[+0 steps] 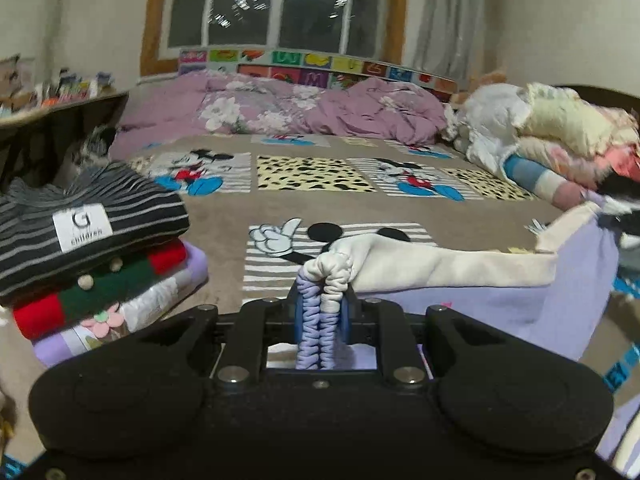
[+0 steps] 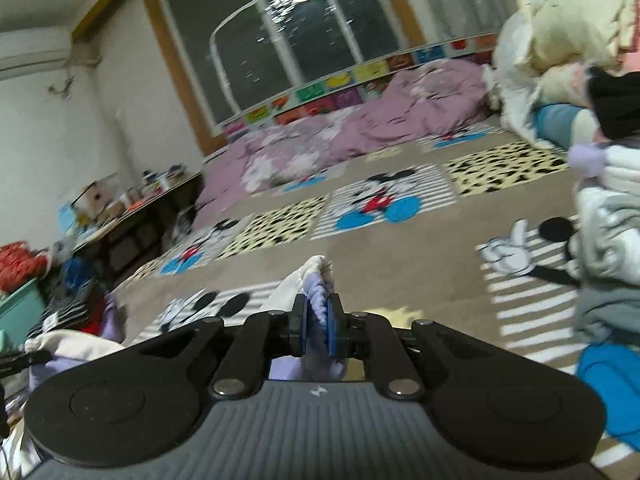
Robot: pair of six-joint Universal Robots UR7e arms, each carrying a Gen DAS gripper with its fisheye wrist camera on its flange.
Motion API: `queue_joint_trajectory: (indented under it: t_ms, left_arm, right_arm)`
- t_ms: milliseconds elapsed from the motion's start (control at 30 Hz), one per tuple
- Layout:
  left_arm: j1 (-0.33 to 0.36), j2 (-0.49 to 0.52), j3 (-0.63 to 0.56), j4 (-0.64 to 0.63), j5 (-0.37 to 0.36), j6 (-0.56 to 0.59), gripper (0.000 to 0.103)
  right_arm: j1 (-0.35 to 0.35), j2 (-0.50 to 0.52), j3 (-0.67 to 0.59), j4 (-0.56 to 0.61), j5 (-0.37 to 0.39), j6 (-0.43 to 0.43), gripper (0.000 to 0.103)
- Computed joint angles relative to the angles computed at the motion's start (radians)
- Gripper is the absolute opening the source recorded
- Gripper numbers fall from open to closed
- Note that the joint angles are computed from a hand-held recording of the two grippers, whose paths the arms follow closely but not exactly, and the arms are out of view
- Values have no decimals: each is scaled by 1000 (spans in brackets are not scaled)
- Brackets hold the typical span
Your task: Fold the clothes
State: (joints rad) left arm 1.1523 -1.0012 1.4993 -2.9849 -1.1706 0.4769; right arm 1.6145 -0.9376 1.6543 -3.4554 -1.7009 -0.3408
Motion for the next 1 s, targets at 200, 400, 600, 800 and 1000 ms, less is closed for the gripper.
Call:
queue_joint_trajectory:
  t_ms: [200,400,600,800,1000]
  left_arm:
    - [33,71,-120,76,-25,-73,15]
    - [53,136,-223,154,-18,-115,15]
    - [68,195,-314,253,20,-152,15]
    - [96,222,-382,350,1,-250,17]
    - [98,229,-410,393,47,-336,49]
  right_arm:
    - [-32,19,-32,-39,-12,27,11]
    - [-68,35,-38,-66,-17,40,11]
    - [-97,56,-51,-41,-35,52,11]
    - [-114,87,-81,-2,-63,71,11]
    - [-115,108,-109,72,-144,104,12]
